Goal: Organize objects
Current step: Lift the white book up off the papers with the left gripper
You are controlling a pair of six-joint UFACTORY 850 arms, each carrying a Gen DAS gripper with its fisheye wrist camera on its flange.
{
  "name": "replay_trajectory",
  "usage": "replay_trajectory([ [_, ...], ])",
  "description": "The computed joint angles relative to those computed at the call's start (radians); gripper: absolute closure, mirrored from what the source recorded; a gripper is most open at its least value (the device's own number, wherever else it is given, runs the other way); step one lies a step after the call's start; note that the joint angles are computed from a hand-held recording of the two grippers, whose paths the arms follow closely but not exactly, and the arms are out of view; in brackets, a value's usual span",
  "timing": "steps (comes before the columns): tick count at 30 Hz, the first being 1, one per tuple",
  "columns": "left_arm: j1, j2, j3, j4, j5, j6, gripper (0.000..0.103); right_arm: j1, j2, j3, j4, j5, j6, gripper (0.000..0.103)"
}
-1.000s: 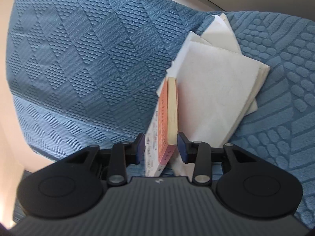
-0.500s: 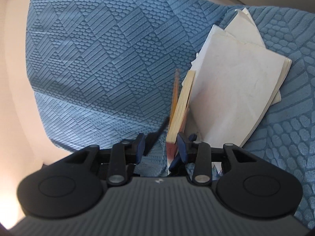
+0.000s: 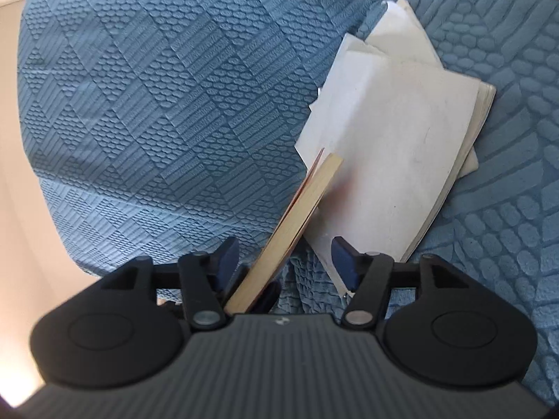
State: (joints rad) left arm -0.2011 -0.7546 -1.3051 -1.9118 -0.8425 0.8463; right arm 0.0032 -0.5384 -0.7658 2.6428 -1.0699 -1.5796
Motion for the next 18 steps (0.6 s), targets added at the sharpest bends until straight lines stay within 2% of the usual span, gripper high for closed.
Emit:
replay_trajectory([
  [7,0.01,0.069,0.027,0.166,0.014,-0.028,0.086,0.013,-0.026,-0.017,0.037,0.0,0.011,0.042],
  [14,0.039,0.142,0.095,0.271,0.005,-0.039,0.086,-0.001,-0.026,-0.019,0.02,0.06,0.043,0.042],
  [16,0.044,0.158,0.111,0.296,0.018,-0.04,0.086,-0.004,-0.025,-0.023,-0.017,0.076,0.049,0.044],
  [18,0.051,0.173,0.125,0.309,0.027,-0.034,0.086,-0.001,-0.011,-0.019,-0.01,0.118,0.02,0.051],
])
